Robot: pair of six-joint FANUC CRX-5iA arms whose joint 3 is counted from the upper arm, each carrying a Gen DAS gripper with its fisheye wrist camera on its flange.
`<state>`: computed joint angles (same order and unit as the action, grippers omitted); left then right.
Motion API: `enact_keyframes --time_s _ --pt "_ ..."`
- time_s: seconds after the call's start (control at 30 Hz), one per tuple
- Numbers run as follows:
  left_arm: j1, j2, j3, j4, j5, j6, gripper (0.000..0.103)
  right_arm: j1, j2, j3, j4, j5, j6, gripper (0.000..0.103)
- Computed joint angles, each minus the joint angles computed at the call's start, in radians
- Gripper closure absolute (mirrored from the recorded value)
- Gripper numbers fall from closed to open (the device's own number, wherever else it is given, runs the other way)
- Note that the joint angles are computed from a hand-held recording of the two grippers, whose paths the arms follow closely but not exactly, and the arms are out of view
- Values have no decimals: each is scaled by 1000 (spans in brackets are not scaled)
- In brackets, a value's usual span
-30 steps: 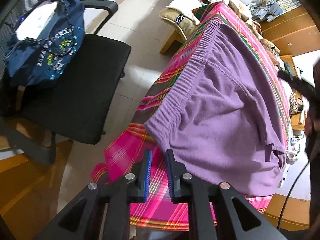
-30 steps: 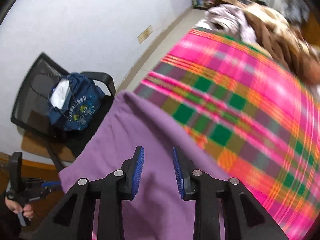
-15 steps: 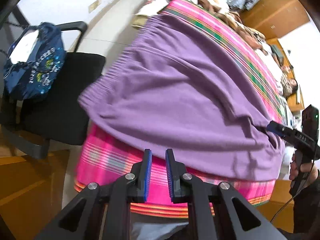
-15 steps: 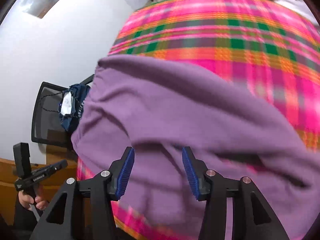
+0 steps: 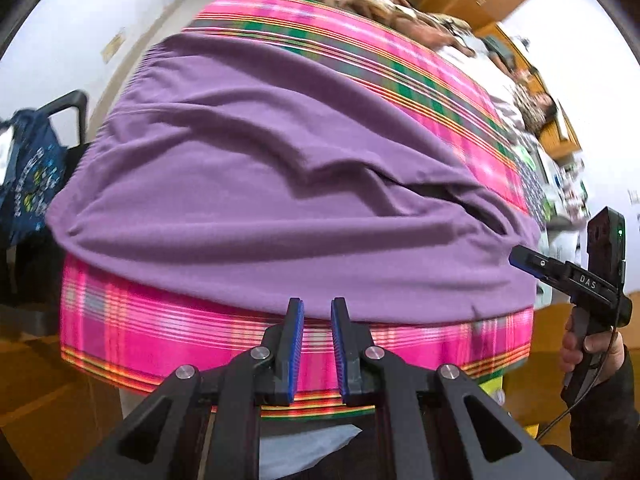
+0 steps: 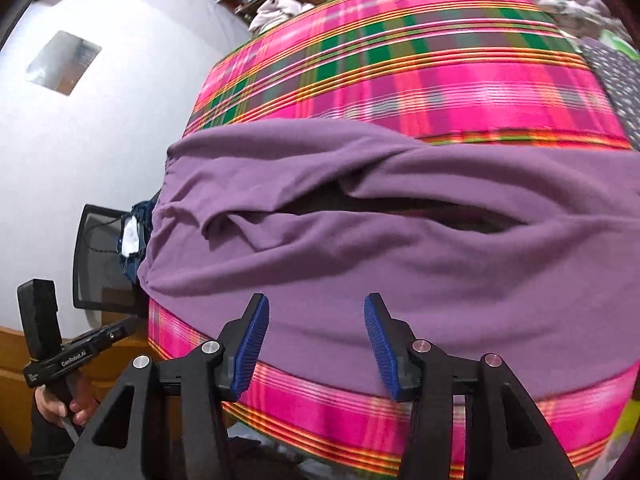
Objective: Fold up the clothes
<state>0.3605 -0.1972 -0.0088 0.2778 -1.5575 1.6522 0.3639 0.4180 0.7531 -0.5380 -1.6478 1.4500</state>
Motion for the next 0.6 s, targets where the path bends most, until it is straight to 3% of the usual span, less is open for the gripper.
enact_keyframes --time_s 0.2,0.6 --pt "-89 74 61 -2 -22 -10 88 -55 -27 -65 4 16 -7 52" --pt "-136 269 182 53 -19 -173 88 -77 -25 -76 118 61 -136 52"
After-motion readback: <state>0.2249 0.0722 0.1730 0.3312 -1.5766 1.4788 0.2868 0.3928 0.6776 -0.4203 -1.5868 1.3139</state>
